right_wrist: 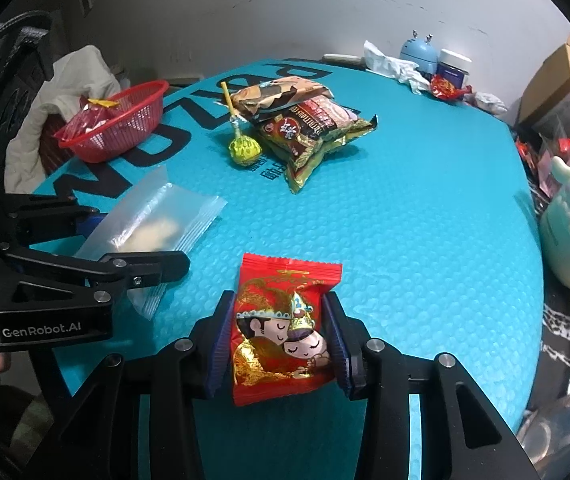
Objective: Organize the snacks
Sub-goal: 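Grasp the red-and-gold candy packet with the right tool while the left tool grasps the clear zip bag, then lift both held packets and carry them over the red mesh basket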
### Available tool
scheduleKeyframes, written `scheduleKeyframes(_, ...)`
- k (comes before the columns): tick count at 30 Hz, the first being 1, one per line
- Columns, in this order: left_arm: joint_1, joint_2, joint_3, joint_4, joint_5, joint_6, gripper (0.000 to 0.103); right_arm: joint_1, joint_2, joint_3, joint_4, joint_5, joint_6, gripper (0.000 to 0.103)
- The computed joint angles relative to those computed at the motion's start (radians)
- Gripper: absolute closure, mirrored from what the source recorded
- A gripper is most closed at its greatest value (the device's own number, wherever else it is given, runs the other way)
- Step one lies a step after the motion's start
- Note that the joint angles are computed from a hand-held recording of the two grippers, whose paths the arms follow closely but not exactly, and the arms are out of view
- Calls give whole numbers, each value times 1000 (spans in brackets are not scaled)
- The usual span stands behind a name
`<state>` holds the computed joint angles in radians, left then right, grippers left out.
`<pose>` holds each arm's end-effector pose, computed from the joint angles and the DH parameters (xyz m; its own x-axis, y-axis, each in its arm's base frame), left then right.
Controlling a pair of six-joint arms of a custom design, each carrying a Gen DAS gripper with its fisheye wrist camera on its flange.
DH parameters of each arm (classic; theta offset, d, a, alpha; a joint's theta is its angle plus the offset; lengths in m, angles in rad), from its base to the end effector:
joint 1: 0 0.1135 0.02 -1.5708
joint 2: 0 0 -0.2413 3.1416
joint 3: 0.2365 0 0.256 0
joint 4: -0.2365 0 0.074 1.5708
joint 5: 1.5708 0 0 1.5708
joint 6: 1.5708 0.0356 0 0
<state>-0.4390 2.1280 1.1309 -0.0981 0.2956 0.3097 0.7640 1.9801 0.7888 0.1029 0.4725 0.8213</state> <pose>0.3418 -0.1720 0.0458 -0.6057 0.6065 -0.5150 0.7475 0.6556 -0.1071 0.2372 0.2048 0.0323 -0.7751 0.1601 -0.6112 0.1525 0.9862 0.0649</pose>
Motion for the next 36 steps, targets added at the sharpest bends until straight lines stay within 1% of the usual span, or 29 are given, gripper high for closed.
scheduleKeyframes(7,13,-52,-31,3,30,0,58,3,-55,-32,10,1,11,61)
scheduleKeyframes(14,45,-130,-93,25,49,-8,58,19,-100,-20,0,13,-27,61)
scheduleKeyframes(20,92,-204,-153,48,56,-20,58,28,-111,17,9,0,-92,61)
scheduleKeyframes(29,185,-316,-233,76,82,-57,58,30,-100,105,33,-69,-219,61)
scheduleKeyframes(36,262,-387,-264,94,115,-82,58,35,-91,204,2,-99,-331,61)
